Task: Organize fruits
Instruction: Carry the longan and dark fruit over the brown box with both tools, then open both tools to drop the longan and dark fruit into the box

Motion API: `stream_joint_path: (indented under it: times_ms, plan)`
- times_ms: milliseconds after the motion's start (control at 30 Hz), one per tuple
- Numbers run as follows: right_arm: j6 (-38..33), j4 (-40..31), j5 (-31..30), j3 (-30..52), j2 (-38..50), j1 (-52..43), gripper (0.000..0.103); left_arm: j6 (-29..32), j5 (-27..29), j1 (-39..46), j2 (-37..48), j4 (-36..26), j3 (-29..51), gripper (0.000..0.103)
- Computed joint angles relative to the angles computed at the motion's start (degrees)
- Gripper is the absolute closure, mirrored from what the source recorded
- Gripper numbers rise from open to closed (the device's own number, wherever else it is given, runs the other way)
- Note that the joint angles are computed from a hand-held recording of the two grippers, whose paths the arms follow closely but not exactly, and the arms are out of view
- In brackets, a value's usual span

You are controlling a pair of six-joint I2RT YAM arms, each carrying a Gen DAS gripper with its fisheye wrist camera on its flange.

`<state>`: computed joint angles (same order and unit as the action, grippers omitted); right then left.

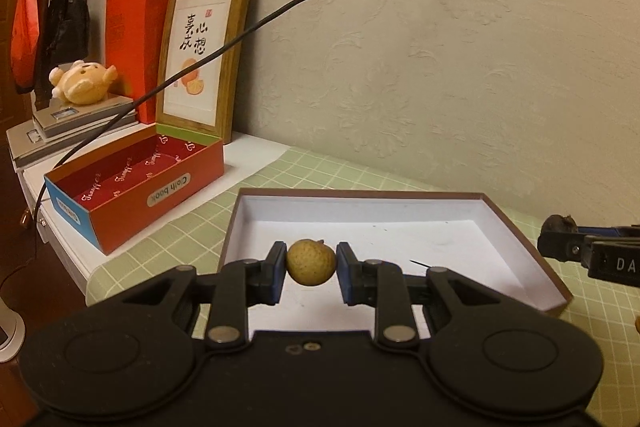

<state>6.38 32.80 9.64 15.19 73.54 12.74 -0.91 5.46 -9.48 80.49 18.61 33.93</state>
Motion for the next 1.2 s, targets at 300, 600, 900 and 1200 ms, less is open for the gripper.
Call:
stream_joint_path:
  times_ms: [300,600,900,1200]
  plan:
    - [-0.72,5.11,-4.29,6.07,13.16,-3.75,0.065,-0.56,-1.18,-0.21,7.81,2.21,4.64,0.086]
    - [-1.53,7.26,-6.10,9.66,20.08,-5.07,0.065,-0.97,-2.48,0.36,12.97,3.31,7.12,0.082]
    - [-2.34,17.48,1.39,6.83,23.52,-4.64,0.000,-1.90,-7.17,1.74,12.11,7.85,4.81,0.009]
    - [-1.56,15.49,-0.09,7.10,22.53,-5.34,0.000,-1.45,-6.95,2.17,12.29,6.39,5.29,0.006]
